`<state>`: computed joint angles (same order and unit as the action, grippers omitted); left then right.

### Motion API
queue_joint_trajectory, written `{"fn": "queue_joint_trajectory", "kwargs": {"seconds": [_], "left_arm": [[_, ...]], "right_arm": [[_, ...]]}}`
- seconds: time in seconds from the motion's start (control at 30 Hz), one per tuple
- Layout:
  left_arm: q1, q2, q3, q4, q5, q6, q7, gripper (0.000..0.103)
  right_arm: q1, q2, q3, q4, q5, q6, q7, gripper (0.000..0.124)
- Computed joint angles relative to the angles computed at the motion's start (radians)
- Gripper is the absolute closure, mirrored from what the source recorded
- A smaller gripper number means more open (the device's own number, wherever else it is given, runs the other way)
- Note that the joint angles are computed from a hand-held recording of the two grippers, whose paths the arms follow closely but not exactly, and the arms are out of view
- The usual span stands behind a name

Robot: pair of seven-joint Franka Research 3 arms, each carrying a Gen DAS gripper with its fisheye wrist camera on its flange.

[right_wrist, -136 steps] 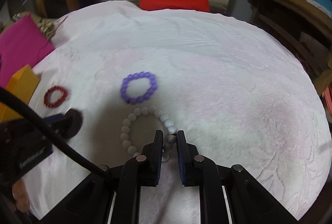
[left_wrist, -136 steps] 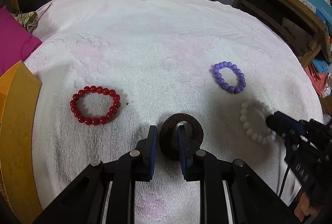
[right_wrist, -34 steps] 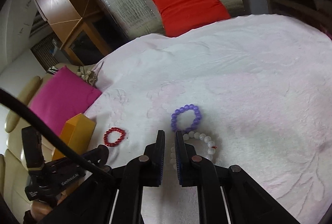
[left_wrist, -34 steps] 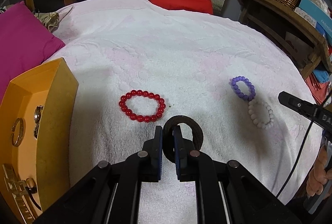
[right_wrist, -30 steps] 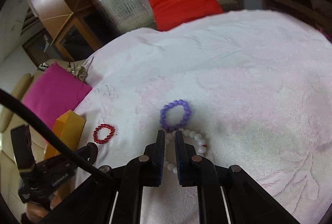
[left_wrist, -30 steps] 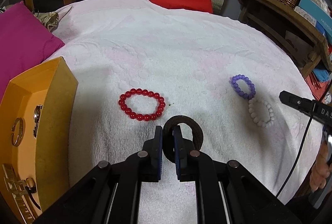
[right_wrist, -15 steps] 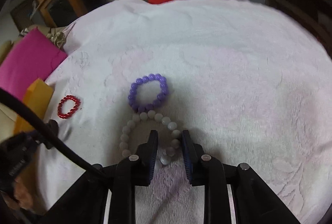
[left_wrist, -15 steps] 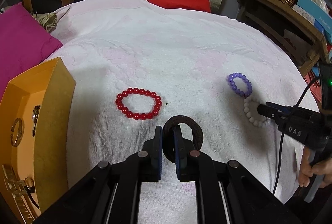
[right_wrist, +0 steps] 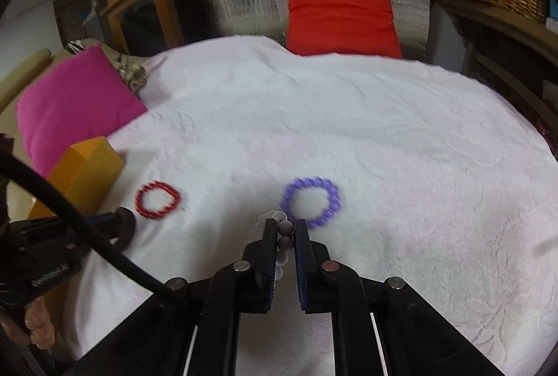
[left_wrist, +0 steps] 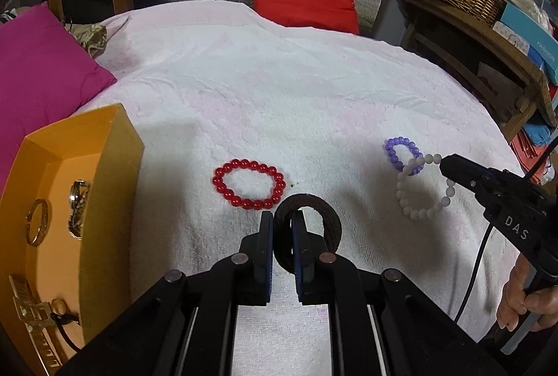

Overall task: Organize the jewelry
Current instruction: 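Carry the black ring and pearl bracelet in both grippers over the orange box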

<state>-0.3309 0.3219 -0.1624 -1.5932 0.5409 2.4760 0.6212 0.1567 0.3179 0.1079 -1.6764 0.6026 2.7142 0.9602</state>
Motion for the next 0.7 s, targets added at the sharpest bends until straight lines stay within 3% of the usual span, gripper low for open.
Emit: {"fn": "queue_joint_trajectory", "kwargs": {"seconds": [0.2,0.47,0.7], "left_arm": [[0.007,-0.038,0.003,-0.046,0.013,0.034,-0.021,0.093],[0.019,-0.1,0.001,-0.118,0.049,0.074,-0.067,0.093],[0.035,-0.191,0.002,-0.214,0.154,0.075,-0.168,0.093]], "right_arm": [[-0.01,-0.026,0.036,-0.018,0.104,0.033,-0.083,0.113],[-0.002,-0.051,0.056,-0.008,0.228,0.016,-0.136,0.113],[0.036,-0.066,0.069,0.003,0.316,0.018,-0.188,0.113]]}}
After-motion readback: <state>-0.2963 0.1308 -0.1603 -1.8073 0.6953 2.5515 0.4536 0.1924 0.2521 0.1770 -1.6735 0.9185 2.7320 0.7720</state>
